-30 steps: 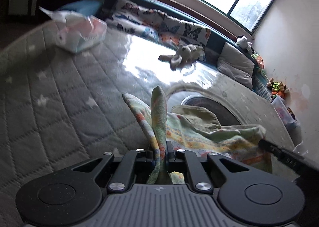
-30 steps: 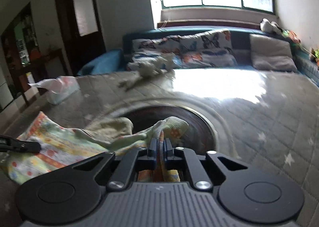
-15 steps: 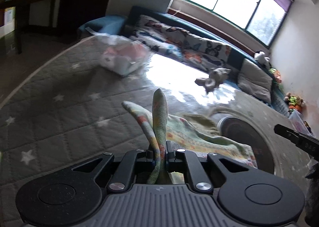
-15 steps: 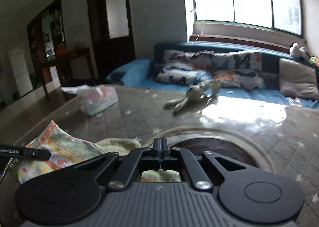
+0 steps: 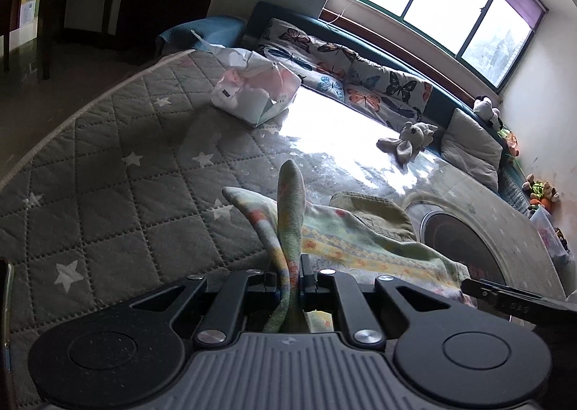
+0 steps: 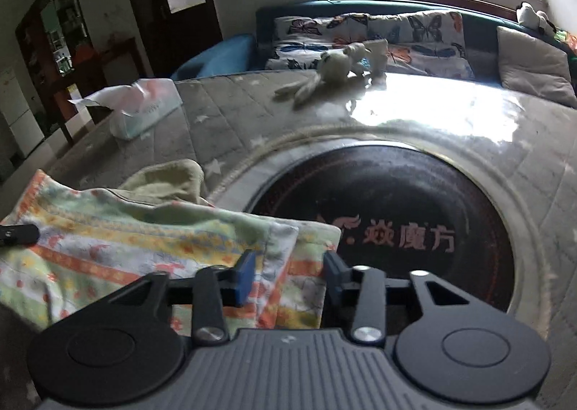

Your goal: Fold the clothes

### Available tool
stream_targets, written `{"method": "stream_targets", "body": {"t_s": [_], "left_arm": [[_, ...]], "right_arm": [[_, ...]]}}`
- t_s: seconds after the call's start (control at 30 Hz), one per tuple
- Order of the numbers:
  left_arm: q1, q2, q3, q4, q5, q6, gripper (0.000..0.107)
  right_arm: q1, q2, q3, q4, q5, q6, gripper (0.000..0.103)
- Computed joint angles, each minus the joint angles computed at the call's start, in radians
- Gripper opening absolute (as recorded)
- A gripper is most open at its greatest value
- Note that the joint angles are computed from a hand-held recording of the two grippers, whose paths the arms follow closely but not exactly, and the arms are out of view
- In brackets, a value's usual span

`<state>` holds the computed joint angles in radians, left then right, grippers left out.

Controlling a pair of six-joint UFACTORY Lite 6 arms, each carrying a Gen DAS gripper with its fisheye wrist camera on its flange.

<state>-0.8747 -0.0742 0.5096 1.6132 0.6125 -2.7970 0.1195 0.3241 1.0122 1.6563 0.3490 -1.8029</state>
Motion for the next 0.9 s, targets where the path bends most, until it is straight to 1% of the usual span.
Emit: {"method": "stream_targets", "body": {"t_s": [0.23, 0.3, 0.4, 0.43, 0.47, 0.53, 0.57, 0.63, 0.73, 0.9], "left_arm": [[0.009, 0.011, -0.004, 0.003, -0.013, -0.001, 0.010], [0.010, 0.016, -0.002, 0.003, -0.015, -0.001, 0.010], [0.014, 0.021, 0.002, 0.003, -0.020, 0.004, 0.010], [0.014, 0.020, 0.000, 0.005, -0.020, 0.002, 0.010], [0.015, 0.019, -0.002, 0.010, -0.021, -0.003, 0.010], [0.015, 0.015, -0.006, 0.011, -0.017, -0.009, 0.009], [0.011, 0.010, -0.010, 0.008, -0.012, -0.008, 0.009], [0.002, -0.007, -0.017, -0.007, 0.001, 0.003, 0.009], [-0.022, -0.045, -0.024, -0.055, 0.035, 0.058, 0.009], [-0.054, -0.132, -0.027, -0.177, 0.113, 0.210, 0.009]], "right_arm": [[0.005, 0.033, -0.011, 0.181, 0.007, -0.145, 0.048], [0.012, 0.030, -0.023, 0.264, -0.002, -0.217, 0.048], [0.013, 0.026, -0.034, 0.280, 0.017, -0.224, 0.048], [0.017, 0.025, -0.035, 0.272, 0.020, -0.220, 0.041], [0.023, 0.021, -0.038, 0.260, 0.020, -0.215, 0.028], [0.034, 0.015, -0.040, 0.232, 0.017, -0.191, 0.012], [0.037, 0.011, -0.038, 0.216, 0.015, -0.168, 0.009], [0.037, -0.004, -0.040, 0.203, 0.022, -0.154, 0.007], [0.043, -0.062, -0.059, 0.227, 0.041, -0.190, 0.007], [0.101, -0.146, -0.036, 0.181, 0.050, -0.138, 0.006]]}}
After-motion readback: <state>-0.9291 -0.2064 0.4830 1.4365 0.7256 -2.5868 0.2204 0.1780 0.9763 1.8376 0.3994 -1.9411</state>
